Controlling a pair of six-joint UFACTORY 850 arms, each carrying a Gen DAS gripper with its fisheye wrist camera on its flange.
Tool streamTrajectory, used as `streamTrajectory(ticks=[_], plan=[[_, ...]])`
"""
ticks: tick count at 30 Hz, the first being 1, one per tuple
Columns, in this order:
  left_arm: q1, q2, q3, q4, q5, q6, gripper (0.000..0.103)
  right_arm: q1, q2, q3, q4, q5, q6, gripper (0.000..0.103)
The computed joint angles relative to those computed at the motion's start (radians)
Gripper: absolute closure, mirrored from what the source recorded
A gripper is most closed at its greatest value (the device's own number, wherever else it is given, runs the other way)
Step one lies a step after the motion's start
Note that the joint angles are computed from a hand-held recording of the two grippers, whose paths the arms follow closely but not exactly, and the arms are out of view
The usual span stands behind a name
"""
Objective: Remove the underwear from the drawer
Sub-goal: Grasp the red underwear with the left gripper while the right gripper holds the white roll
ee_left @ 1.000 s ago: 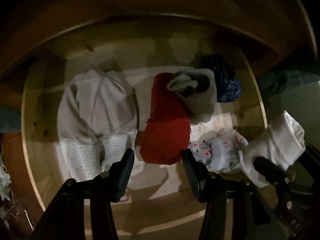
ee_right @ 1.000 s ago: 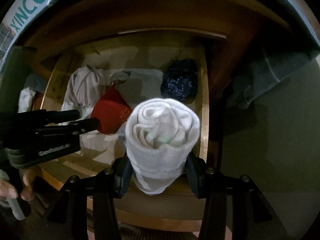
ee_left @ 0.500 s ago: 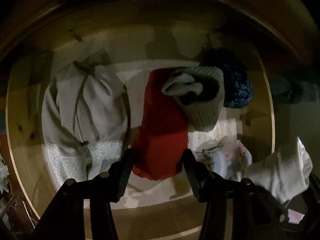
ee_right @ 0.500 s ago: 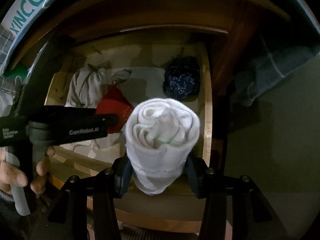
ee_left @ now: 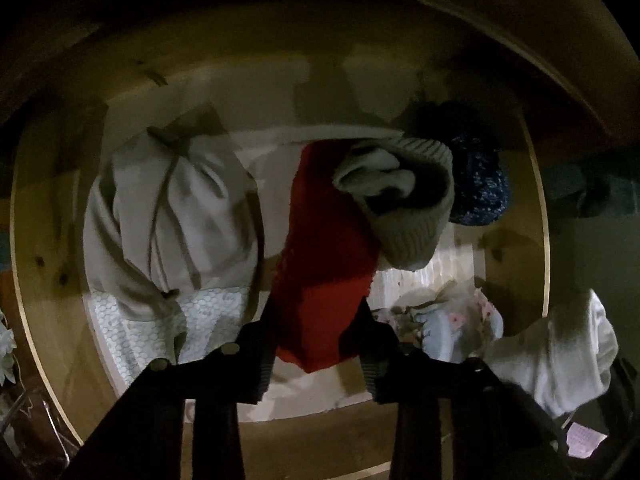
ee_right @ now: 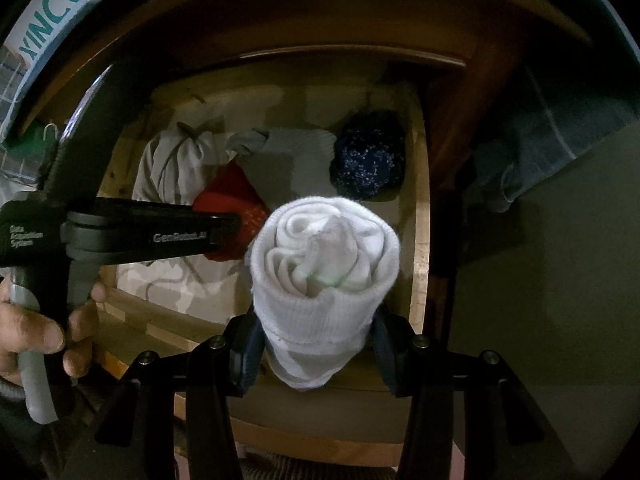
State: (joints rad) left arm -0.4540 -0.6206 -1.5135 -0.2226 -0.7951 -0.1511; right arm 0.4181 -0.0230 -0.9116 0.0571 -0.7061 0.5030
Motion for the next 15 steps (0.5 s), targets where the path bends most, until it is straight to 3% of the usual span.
streamTrajectory(ticks=[4, 15], plan=[[-0.003, 0.030, 0.041, 0.013, 0.026, -0.016, 0.071, 0.006, -0.006, -0.005, -0.022, -0.005, 0.013, 0.059], [0.021, 0.162, 0.157, 0.016, 0.007, 0.043, 0.072, 0.013, -0.012, -0.014, -0.043, -0.016, 0.029, 0.059]])
